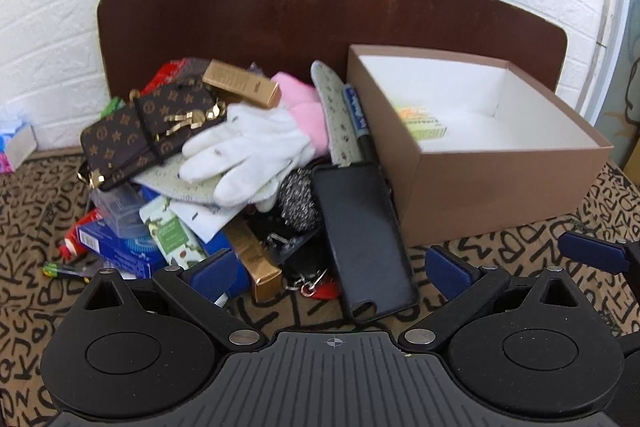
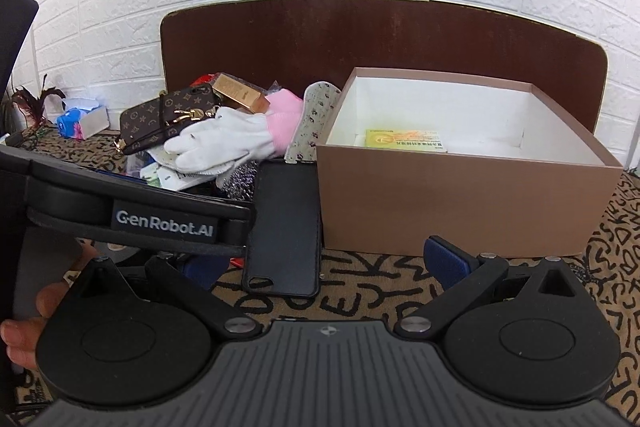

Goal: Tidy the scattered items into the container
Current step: 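Withdraw the left tool from the tan box back toward the heap, then grasp the black phone case with the left gripper and lift it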

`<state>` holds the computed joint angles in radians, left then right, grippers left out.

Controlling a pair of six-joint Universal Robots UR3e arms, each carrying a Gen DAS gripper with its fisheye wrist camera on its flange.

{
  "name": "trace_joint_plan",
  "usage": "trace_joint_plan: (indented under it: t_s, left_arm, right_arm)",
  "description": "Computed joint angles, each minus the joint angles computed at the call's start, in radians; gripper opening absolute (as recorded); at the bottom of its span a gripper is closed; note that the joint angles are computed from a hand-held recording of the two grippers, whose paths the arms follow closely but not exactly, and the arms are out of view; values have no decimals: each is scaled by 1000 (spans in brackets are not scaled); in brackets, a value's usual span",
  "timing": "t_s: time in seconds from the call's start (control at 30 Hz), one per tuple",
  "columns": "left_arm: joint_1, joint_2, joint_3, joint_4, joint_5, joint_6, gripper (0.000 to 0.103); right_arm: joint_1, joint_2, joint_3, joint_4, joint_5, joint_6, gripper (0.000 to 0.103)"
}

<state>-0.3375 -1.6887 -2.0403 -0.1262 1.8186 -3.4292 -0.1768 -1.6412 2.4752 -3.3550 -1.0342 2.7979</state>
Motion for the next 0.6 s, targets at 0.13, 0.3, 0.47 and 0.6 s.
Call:
trace_joint_plan:
  t_s: [0.13,0.3,0.47,0.6]
  left_arm:
    - [66,-7,-51,22,-73,10,103]
    - [119,-35,-51,17,-170,39,96]
    - [148,-75,-11,-4,-240,53,85]
    - [173,-120,35,-28,-287,54,74]
  right_arm:
    - [33,107,-21,-65,-54,21,98]
    - [66,234,-75,-125,-93,54,90]
    - [85,306,-137,-118,-98,57,76]
    - [97,350,-186,-97,-100,55,69]
